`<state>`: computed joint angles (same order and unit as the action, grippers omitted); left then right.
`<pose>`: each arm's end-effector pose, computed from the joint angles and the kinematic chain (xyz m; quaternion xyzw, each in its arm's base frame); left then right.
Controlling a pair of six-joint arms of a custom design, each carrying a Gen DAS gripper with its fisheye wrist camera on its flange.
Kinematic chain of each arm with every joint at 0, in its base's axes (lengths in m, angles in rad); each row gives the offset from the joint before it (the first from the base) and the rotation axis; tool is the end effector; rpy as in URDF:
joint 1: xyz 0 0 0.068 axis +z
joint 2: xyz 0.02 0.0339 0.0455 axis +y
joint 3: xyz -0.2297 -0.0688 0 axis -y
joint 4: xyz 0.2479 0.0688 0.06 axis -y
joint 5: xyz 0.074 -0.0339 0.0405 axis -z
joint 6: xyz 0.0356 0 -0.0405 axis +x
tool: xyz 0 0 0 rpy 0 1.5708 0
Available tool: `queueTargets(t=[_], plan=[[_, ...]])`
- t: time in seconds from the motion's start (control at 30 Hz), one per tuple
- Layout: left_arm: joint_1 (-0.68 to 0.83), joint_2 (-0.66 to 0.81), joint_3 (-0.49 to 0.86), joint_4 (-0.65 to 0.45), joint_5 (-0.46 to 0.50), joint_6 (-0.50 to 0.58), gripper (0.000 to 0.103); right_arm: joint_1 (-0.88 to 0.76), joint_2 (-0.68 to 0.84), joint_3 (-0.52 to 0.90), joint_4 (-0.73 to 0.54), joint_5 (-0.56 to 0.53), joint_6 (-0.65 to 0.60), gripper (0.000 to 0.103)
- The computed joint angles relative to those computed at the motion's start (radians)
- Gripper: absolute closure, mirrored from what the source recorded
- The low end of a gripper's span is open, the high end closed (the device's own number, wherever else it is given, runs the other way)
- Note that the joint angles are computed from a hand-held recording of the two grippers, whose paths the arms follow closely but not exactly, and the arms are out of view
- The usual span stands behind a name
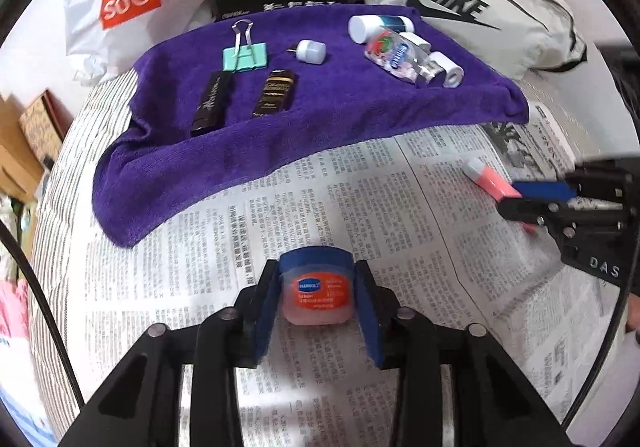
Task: Organize rigid objects
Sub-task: 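Lift the pink tube with the right gripper while the left gripper holds the jar, then lower jar and pink tube onto the purple towel and open both grippers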
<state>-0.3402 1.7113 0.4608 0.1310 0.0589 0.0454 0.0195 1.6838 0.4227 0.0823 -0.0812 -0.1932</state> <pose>0.2208 -0.0804 0.0260 0.1931 0.9549 -0.0612 0.2170 0.2203 0.0072 0.0227 -0.1119 0.9737 0.0228 0.1973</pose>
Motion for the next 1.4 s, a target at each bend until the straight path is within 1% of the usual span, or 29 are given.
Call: queueTargets(t=[0.07,0.1,0.2,0.3,0.37,0.43,0.5,0.57,0.7,0.8,0.97,1.1,1.3,1.4], plan=[[0.012,0.0,-0.002,-0.003,0.022,0.004,0.068,-0.038,-0.03,-0.008,-0.034,-0.045,0.004,0.085],[0.001,0.003,-0.013,0.021,0.007,0.006,0.068,-0.037,-0.035,-0.02,-0.025,-0.044,0.005,0.085],[-0.034,0.003,-0.023,0.039,-0.038,0.001,0.068,0.012,-0.043,-0.064,0.047,0.021,0.018,0.085],[-0.023,0.002,-0.021,0.036,-0.021,0.002,0.068,0.051,-0.046,-0.079,0.074,0.068,0.056,0.084],[-0.006,0.002,-0.024,0.04,0.002,0.016,0.068,0.051,-0.042,-0.085,0.093,0.066,0.075,0.083],[0.004,-0.001,-0.034,0.055,0.015,0.028,0.068,0.06,-0.034,-0.104,0.145,0.063,0.101,0.083],[0.001,-0.002,-0.039,0.062,0.011,0.029,0.068,0.059,-0.033,-0.134,0.2,0.063,0.115,0.083],[-0.006,-0.003,-0.039,0.06,0.002,0.029,0.068,0.051,-0.041,-0.152,0.218,0.061,0.12,0.083],[-0.011,-0.008,-0.035,0.048,-0.006,0.029,0.068,0.038,-0.053,-0.136,0.175,0.056,0.118,0.083],[-0.006,-0.017,-0.026,0.023,0.0,0.016,0.068,0.028,-0.07,-0.106,0.098,0.04,0.115,0.084],[0.024,-0.065,-0.023,-0.031,0.049,-0.013,0.068,-0.085,-0.141,-0.118,-0.008,-0.103,0.028,0.085],[0.027,-0.08,0.004,-0.072,0.047,-0.018,0.068,-0.191,-0.199,-0.128,-0.079,-0.193,-0.039,0.085],[0.054,-0.086,0.054,-0.119,0.062,-0.01,0.068,-0.254,-0.219,-0.106,-0.136,-0.27,-0.068,0.085],[0.073,-0.093,0.076,-0.135,0.07,0.003,0.068,-0.25,-0.216,-0.079,-0.158,-0.288,-0.062,0.085]])
